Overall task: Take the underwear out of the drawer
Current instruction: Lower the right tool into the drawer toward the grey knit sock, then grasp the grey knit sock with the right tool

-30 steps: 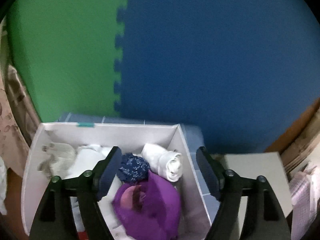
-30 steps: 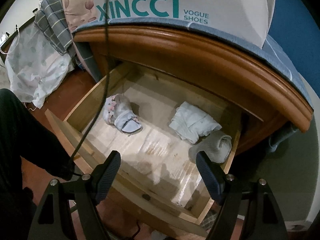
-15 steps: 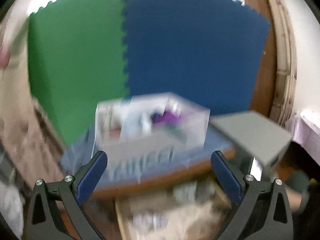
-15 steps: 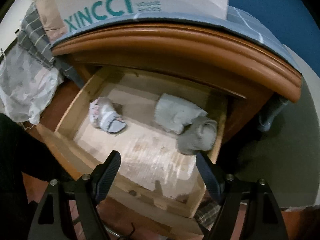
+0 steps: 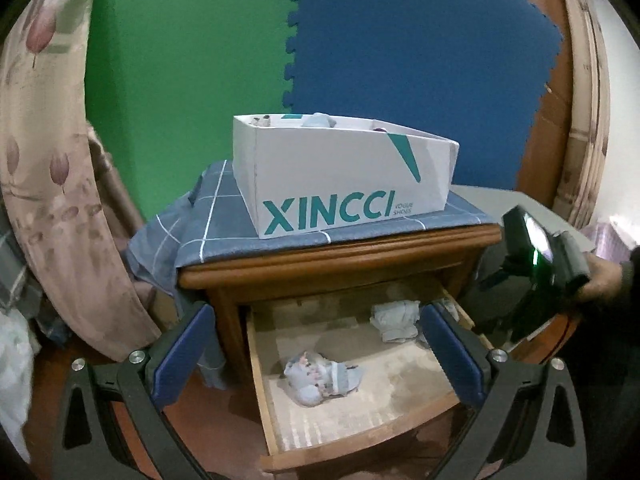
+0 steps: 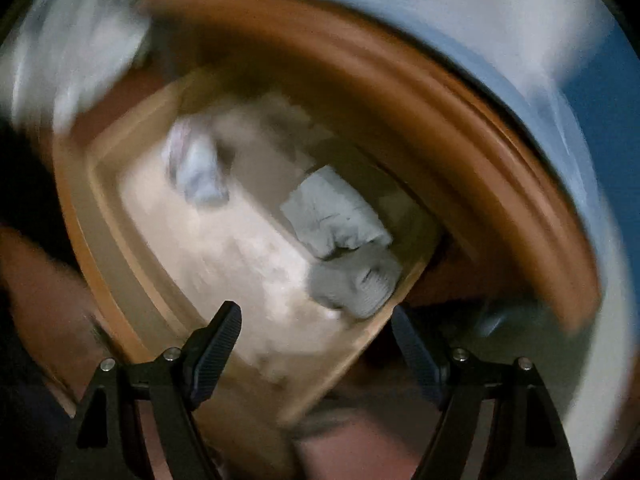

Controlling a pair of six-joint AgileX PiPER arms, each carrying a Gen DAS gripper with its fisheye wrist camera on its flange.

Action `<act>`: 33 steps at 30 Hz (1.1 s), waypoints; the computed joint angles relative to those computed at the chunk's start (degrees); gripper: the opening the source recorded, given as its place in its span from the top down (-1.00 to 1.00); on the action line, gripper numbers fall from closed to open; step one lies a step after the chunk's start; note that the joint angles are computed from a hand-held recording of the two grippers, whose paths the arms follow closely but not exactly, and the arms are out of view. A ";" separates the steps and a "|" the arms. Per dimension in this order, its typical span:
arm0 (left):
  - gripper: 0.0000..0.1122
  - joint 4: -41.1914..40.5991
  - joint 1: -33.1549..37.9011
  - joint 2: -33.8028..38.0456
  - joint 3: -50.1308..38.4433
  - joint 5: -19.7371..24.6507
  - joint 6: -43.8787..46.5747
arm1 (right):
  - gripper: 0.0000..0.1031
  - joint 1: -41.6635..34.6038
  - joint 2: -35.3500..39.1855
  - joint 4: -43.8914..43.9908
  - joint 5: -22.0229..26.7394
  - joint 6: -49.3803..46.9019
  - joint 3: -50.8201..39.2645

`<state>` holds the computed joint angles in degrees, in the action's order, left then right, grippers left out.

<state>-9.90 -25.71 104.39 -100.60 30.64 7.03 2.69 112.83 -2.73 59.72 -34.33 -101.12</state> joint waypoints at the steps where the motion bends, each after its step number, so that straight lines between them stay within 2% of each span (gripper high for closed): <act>1: -0.82 -1.24 0.58 -0.08 -0.03 0.23 0.71 | -0.55 1.97 -0.26 -3.48 -1.32 -2.83 1.18; 2: -0.82 -2.59 1.07 0.12 -0.44 0.75 1.11 | -0.55 4.22 -0.49 -7.38 -3.19 -4.67 2.80; 6: -0.82 -4.56 2.31 0.10 -0.53 0.43 0.03 | -0.55 7.04 2.49 -12.44 -4.35 -5.53 2.04; 9: -0.82 -6.25 3.07 0.44 -0.93 1.28 -0.35 | -0.55 9.55 2.61 -25.85 -14.63 -0.83 9.41; 11: -0.82 -6.31 3.20 1.14 -1.74 2.49 -0.57 | -0.55 10.47 4.14 -33.10 -17.57 0.91 11.69; 14: -0.82 -4.57 2.73 2.58 -3.48 4.37 -1.87 | -0.55 10.39 6.59 -38.51 -19.50 2.26 11.82; 19: -0.82 -2.77 1.63 4.71 -5.93 6.52 -3.01 | -0.54 8.61 13.15 -33.49 -13.22 -4.34 2.78; 21: -0.82 -1.97 1.01 5.71 -7.13 7.41 -3.33 | -0.51 8.09 14.71 -33.28 -12.35 -4.30 0.66; 22: -0.82 -1.75 0.79 5.95 -7.37 7.54 -3.35 | -0.37 7.79 15.72 -33.47 -11.73 -3.85 -0.66; 23: -0.82 -1.51 0.51 6.25 -7.71 7.75 -3.26 | -0.01 7.37 16.70 -32.39 -10.56 -4.27 -2.41; 26: -0.82 -0.47 -0.12 6.92 -8.46 8.41 -3.36 | 0.42 6.39 18.17 -27.80 -7.18 -5.40 -7.00; 31: -0.82 1.18 -0.49 6.83 -8.08 7.67 -4.29 | 0.47 4.66 13.32 -15.91 -2.70 -7.48 -7.94; 33: -0.82 1.44 -0.15 6.64 -7.85 7.32 -5.37 | 0.47 2.85 11.28 -7.64 2.91 -7.67 -10.48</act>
<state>-8.45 -25.86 111.03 -108.45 37.96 1.65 5.53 124.11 -10.37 62.63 -42.01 -111.60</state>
